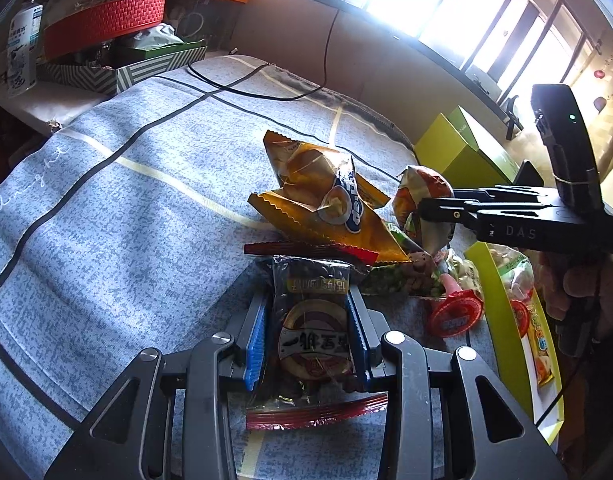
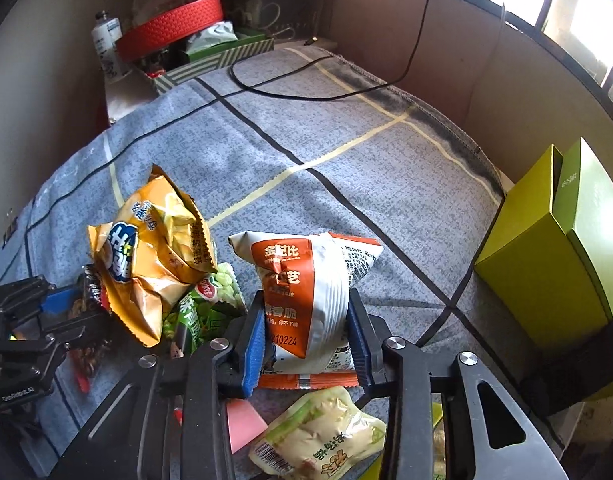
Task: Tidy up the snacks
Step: 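Lift the orange-and-white bag toward the tray with the right tool while the left carries the biscuit packet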
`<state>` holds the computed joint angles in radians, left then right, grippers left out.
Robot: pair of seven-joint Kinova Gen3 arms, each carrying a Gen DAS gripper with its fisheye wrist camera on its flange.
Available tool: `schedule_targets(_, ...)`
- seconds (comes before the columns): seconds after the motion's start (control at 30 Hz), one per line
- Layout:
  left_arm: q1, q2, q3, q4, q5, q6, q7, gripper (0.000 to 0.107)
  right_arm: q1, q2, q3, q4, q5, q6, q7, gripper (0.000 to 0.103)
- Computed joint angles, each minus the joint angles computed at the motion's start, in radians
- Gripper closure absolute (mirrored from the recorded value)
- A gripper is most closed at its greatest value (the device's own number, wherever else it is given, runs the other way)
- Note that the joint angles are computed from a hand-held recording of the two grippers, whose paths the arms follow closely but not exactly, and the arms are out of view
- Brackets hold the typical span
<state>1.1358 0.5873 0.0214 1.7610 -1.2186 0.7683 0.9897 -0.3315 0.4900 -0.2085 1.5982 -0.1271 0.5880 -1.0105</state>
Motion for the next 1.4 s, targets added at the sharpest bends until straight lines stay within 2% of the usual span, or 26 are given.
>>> schedule_targets(0.27, 0.018, 0.012, 0.008, -0.044, 0.054, 0.078, -0.061, 0.07, 0.023, -0.034, -0.017, 0.072, -0.036, -0.061, 0.004, 0.073)
schedule_targets(0.6, 0.052, 0.015, 0.02, -0.097, 0.079, 0.212, -0.114, 0.07, 0.145, -0.131, -0.104, 0.183, -0.195, -0.118, 0.12, 0.074)
schedule_targets(0.73, 0.053, 0.003, 0.024, -0.078, 0.075, 0.203, -0.102, 0.07, 0.186, -0.178, -0.134, 0.241, -0.282, -0.135, 0.2, 0.074)
schedule_targets(0.83, 0.041, -0.017, 0.028, -0.047, 0.064, 0.151, -0.099, 0.07, 0.2, -0.209, -0.142, 0.278, -0.34, -0.146, 0.259, 0.074)
schedule_targets(0.93, 0.011, -0.014, 0.048, -0.06, 0.087, 0.133, -0.154, 0.07, 0.199, -0.226, -0.136, 0.297, -0.387, -0.152, 0.303, 0.074)
schedule_targets(1.13, -0.023, 0.009, 0.036, -0.1, 0.165, 0.093, -0.261, 0.07, 0.189, -0.235, -0.111, 0.307, -0.439, -0.155, 0.334, 0.074)
schedule_targets(1.4, 0.0, 0.042, -0.005, -0.162, 0.251, 0.121, -0.371, 0.07, 0.227, -0.284, -0.112, 0.355, -0.577, -0.143, 0.462, 0.074)
